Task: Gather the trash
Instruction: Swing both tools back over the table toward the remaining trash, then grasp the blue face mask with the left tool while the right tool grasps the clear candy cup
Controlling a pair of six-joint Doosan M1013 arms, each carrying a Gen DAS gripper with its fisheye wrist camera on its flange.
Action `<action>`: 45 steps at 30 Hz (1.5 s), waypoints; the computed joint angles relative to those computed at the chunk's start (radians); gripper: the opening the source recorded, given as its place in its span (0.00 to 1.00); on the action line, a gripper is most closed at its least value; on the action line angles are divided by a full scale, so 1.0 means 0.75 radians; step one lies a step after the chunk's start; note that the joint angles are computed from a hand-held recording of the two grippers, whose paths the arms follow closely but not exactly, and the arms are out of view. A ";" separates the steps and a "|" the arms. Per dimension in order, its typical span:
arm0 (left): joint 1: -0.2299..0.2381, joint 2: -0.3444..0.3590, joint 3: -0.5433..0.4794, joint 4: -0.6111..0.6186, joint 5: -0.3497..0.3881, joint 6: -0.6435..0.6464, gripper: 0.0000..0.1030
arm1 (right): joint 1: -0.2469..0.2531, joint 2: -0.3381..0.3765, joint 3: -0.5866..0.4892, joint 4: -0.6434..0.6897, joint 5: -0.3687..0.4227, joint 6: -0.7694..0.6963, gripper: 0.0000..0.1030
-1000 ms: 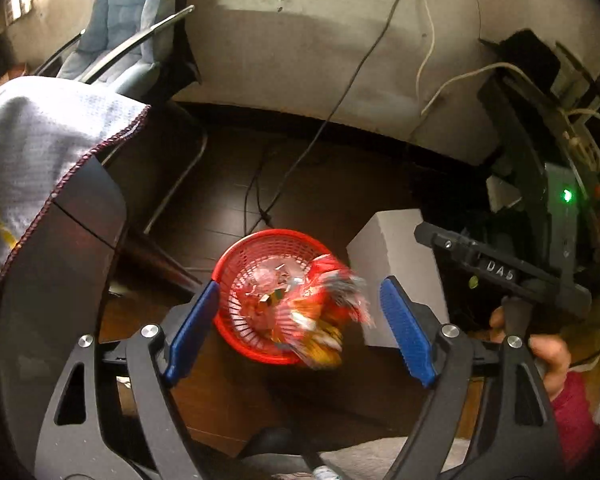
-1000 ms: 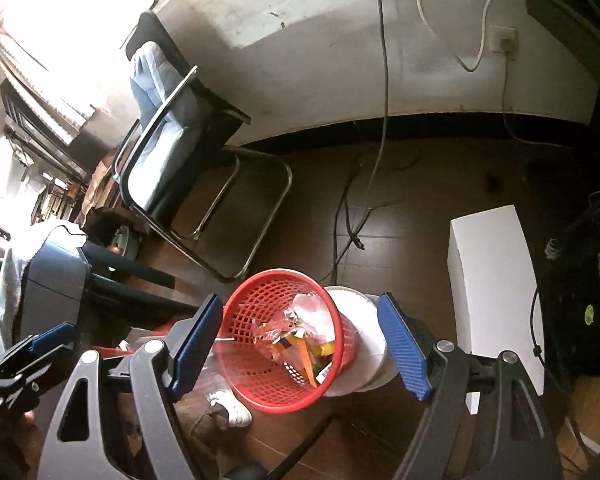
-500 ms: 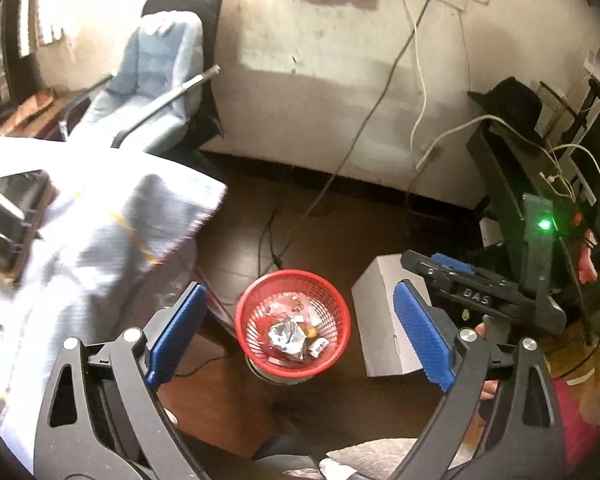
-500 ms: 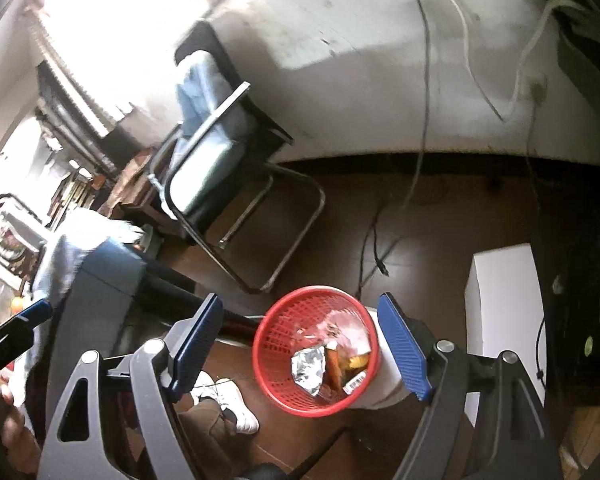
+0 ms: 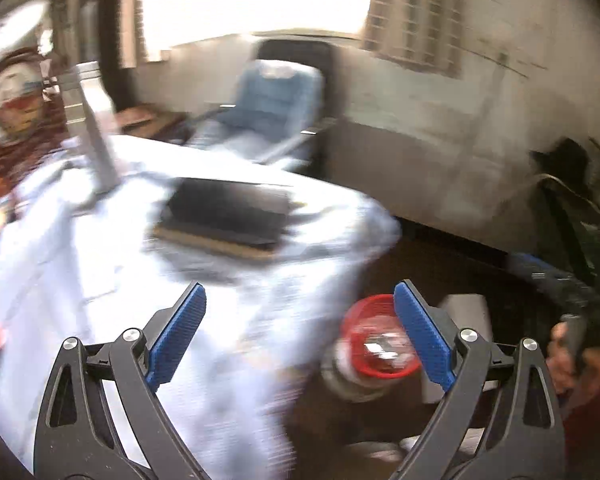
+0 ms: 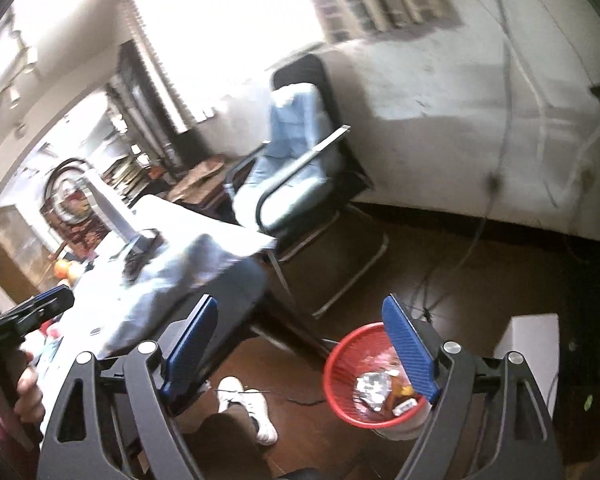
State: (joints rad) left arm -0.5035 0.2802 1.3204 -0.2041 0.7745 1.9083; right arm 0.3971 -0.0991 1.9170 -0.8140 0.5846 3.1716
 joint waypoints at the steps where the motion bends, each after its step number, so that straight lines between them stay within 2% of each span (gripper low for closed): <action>1: 0.020 -0.007 0.005 0.043 -0.017 -0.036 0.89 | 0.014 0.012 -0.022 0.001 0.003 -0.027 0.83; 4: 0.112 -0.029 0.021 0.196 -0.072 -0.201 0.89 | 0.046 0.050 -0.084 0.031 -0.001 -0.110 0.83; 8: 0.276 -0.030 0.017 0.350 -0.094 -0.430 0.89 | 0.061 0.115 -0.183 0.161 -0.069 -0.299 0.83; 12: 0.414 0.002 -0.010 0.349 -0.082 -0.491 0.89 | 0.096 0.195 -0.296 0.264 -0.080 -0.484 0.84; 13: 0.455 0.022 -0.030 0.307 -0.068 -0.471 0.89 | 0.105 0.217 -0.327 0.298 -0.074 -0.539 0.84; 16: 0.521 0.063 -0.068 0.206 -0.038 -0.398 0.89 | 0.132 0.276 -0.416 0.397 -0.057 -0.711 0.84; 23: 0.553 0.135 -0.094 0.239 -0.017 -0.348 0.73 | 0.188 0.373 -0.584 0.549 -0.005 -1.028 0.84; 25: 0.558 0.157 -0.114 0.247 0.030 -0.349 0.69 | 0.198 0.406 -0.637 0.607 0.008 -1.118 0.84; 29: 0.587 0.164 -0.129 0.097 0.082 -0.283 0.49 | 0.202 0.476 -0.742 0.813 -0.008 -1.337 0.84; 30: 0.589 0.162 -0.129 0.087 0.105 -0.281 0.39 | 0.204 0.503 -0.783 0.878 -0.007 -1.415 0.84; 33: 0.601 0.133 -0.098 0.046 0.128 -0.219 0.27 | 0.219 0.582 -0.910 0.981 0.034 -1.581 0.84; 36: 0.625 0.085 -0.038 0.018 0.107 -0.203 0.26 | 0.226 0.678 -1.059 1.103 0.101 -1.739 0.84; 41: 0.672 0.041 0.018 -0.012 0.084 -0.224 0.26 | 0.225 0.875 -1.355 1.243 0.290 -1.846 0.84; 44: 0.690 0.046 0.006 -0.076 0.087 -0.216 0.27 | 0.223 1.027 -1.596 1.308 0.441 -1.880 0.84; 45: 0.691 0.046 0.004 -0.089 0.080 -0.219 0.29 | 0.229 1.099 -1.716 1.305 0.512 -1.876 0.84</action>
State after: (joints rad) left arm 0.0149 0.3150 1.3237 -0.2705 0.8343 1.7442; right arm 0.5689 0.7250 0.6297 0.1645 0.9688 1.7647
